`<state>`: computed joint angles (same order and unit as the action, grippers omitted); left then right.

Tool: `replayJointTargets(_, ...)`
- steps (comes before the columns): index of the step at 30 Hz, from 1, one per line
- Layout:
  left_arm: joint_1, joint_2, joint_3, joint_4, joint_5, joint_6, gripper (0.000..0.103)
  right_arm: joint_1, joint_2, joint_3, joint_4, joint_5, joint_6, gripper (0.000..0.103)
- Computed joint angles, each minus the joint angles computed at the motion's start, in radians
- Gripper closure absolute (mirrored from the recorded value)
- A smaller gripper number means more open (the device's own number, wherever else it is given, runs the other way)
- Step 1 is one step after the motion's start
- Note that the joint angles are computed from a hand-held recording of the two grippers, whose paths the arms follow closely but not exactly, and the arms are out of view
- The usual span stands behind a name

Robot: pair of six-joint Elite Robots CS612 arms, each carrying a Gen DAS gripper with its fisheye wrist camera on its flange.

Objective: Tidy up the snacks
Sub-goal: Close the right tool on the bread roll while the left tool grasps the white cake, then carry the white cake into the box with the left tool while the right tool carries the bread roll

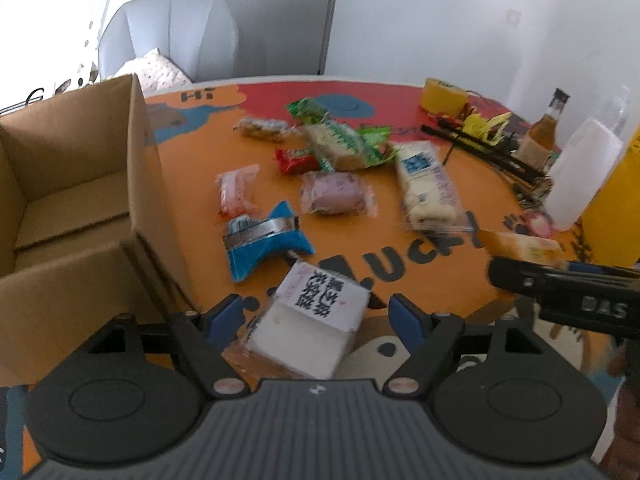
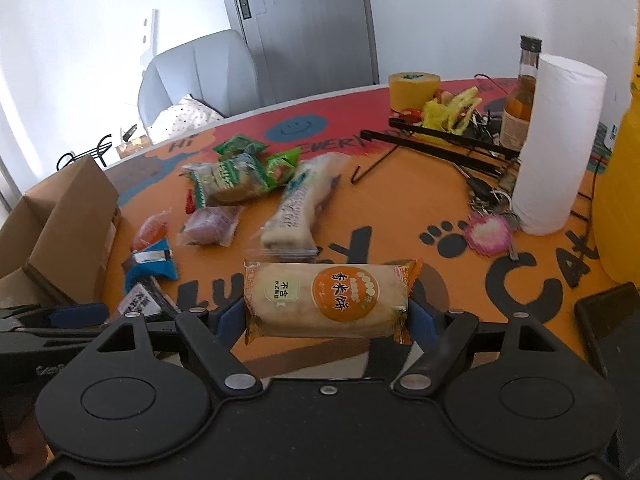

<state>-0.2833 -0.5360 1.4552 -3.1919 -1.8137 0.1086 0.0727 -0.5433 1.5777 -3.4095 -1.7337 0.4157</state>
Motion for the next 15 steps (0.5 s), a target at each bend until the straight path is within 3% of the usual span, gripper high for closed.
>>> replayJointTargets(5,-0.003,0.008,-0.007,0.033,0.014,0.012,0.026,-0.001,0.004,-0.006,0.011,0.007,-0.002,0.025)
replayJointTargets(7,-0.007,0.007,0.002,0.014,0.033,0.028,0.035,-0.001,0.006,-0.008,0.015,0.01,-0.002,0.025)
replayJointTargets(8,-0.009,0.006,0.005,0.006,0.045,0.031,0.048,-0.001,0.007,-0.01,0.016,0.012,-0.002,0.025)
replayJointTargets(9,-0.009,0.005,0.007,0.003,0.047,0.031,0.053,-0.001,0.007,-0.011,0.016,0.014,-0.001,0.025)
replayJointTargets(12,-0.001,0.001,0.0,0.029,0.014,0.003,0.057,0.0,0.008,-0.014,0.01,0.016,-0.005,0.025)
replayJointTargets(15,0.0,-0.005,0.011,-0.004,0.01,-0.007,0.058,0.001,0.007,-0.016,0.002,0.016,-0.012,0.025)
